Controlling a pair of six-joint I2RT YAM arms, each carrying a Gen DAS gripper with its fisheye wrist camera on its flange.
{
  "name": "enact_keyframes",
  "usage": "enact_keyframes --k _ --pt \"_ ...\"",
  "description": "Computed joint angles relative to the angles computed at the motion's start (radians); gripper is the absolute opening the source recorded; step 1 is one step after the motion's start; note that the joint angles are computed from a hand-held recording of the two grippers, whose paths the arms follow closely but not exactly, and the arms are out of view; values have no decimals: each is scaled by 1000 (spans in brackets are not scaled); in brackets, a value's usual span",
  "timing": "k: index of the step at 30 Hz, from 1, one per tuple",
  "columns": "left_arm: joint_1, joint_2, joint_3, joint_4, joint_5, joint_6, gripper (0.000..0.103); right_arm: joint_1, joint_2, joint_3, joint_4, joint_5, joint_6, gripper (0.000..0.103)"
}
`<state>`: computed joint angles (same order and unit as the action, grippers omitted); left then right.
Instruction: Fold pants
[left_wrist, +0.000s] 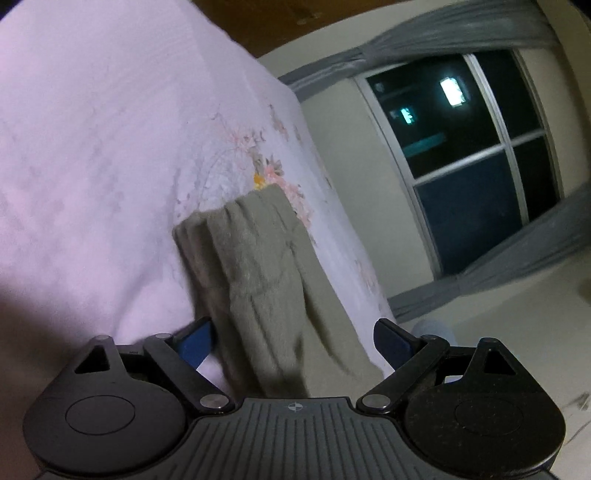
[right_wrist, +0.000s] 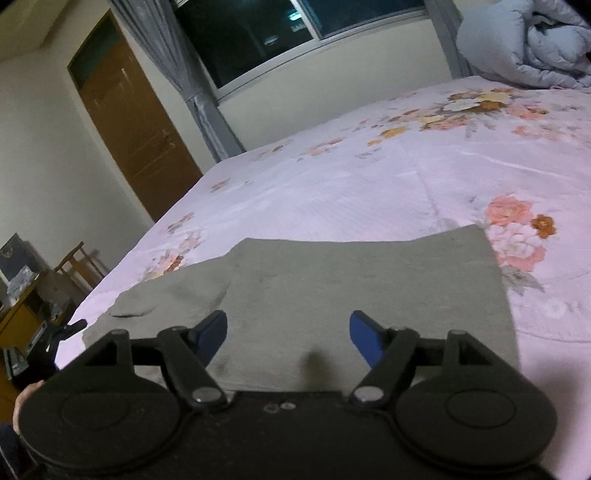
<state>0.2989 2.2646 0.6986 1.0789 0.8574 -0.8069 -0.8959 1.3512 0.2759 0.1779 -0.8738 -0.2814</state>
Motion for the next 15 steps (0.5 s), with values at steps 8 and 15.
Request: enact_keyframes --k 8,15 --pt "-50 135 80 307 44 -318 92 -8 -71 3 -66 -16 -28 66" --pt "-95 0 91 -195 -137 16 22 -77 17 21 -45 30 -37 67"
